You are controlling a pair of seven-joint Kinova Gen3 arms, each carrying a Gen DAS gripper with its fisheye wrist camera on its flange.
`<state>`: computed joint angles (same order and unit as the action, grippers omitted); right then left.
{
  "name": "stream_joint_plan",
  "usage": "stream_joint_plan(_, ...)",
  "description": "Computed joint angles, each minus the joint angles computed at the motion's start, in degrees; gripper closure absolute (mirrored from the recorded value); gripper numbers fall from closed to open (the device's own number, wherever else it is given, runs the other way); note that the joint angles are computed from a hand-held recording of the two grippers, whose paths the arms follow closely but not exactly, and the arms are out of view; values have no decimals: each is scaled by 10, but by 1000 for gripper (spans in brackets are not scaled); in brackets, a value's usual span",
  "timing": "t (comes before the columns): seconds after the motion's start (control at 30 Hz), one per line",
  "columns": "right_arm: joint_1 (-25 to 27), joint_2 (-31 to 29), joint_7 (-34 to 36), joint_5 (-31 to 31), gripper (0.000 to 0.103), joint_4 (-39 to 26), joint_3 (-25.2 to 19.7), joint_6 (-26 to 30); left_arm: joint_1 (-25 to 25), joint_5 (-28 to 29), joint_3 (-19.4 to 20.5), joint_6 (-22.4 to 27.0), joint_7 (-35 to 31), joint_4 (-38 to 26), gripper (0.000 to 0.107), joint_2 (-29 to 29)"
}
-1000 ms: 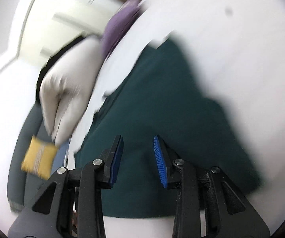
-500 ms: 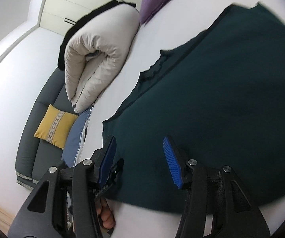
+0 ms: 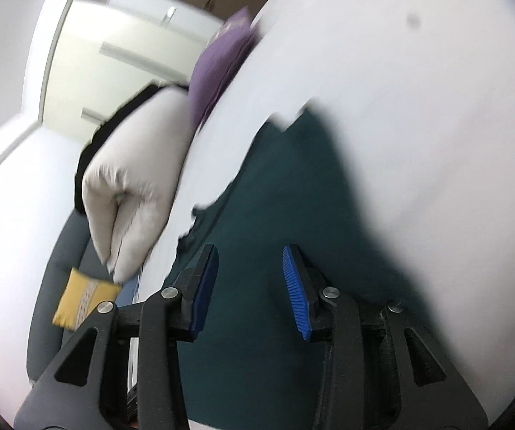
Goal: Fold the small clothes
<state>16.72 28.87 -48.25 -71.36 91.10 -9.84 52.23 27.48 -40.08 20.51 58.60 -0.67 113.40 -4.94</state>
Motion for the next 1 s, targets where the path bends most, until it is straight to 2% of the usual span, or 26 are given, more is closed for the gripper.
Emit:
stream_joint_plan(0.07, 10, -29, -1, 12, 60, 20, 19, -16, 1, 0, 1, 2, 1, -1, 34, 1)
stream_joint_plan(0.1, 21, -41, -1, 18, 51, 29, 23, -18, 1, -1, 1, 3, 1, -1, 34, 1)
stream_joint_plan(0.17, 27, -60, -11, 30, 51, 46, 39, -19, 2, -2, 1, 3, 3, 0, 35, 1)
stream_joint_plan(0.27, 49, -73, 13, 19, 51, 63, 41, 24, -1, 2, -3, -14, 4, 7, 35, -10)
stream_joint_plan(0.33, 50, -80, 34, 10, 51, 72, 39, 57, -9, 26, -11, -33, -18, 10, 36, -32)
stream_joint_plan(0.4, 40, -88, 34, 27, 51, 65, 41, 99, -22, 46, -12, -34, -29, 2, 38, -51)
stream_joint_plan(0.5, -6, -93, 47, 53, 51, 41, 38, 117, -54, 37, -4, -32, -43, -18, 38, -64)
stream_joint_plan(0.63, -69, -57, 0, 66, 51, -24, 24, 109, -97, 39, -28, -49, -110, -51, 38, -39)
stream_joint_plan(0.8, -124, 15, -75, 97, 51, -128, -12, 102, -131, 62, -63, -92, -152, -46, 38, -1)
stream_joint_plan(0.87, -157, 56, -121, 114, 51, -179, -16, 89, -130, 53, -75, -128, -142, -13, 39, 3)
stream_joint_plan(0.93, -169, 90, -162, 128, 51, -211, -13, 76, -141, 24, -66, -172, -109, 22, 39, -15)
stream_joint_plan(0.97, -165, 105, -169, 128, 54, -216, -26, 57, -139, 24, -71, -184, -105, 29, 39, -22)
stream_joint_plan(1.0, -150, 119, -167, 118, 63, -215, -36, 47, -146, 31, -74, -199, -110, 35, 39, -26)
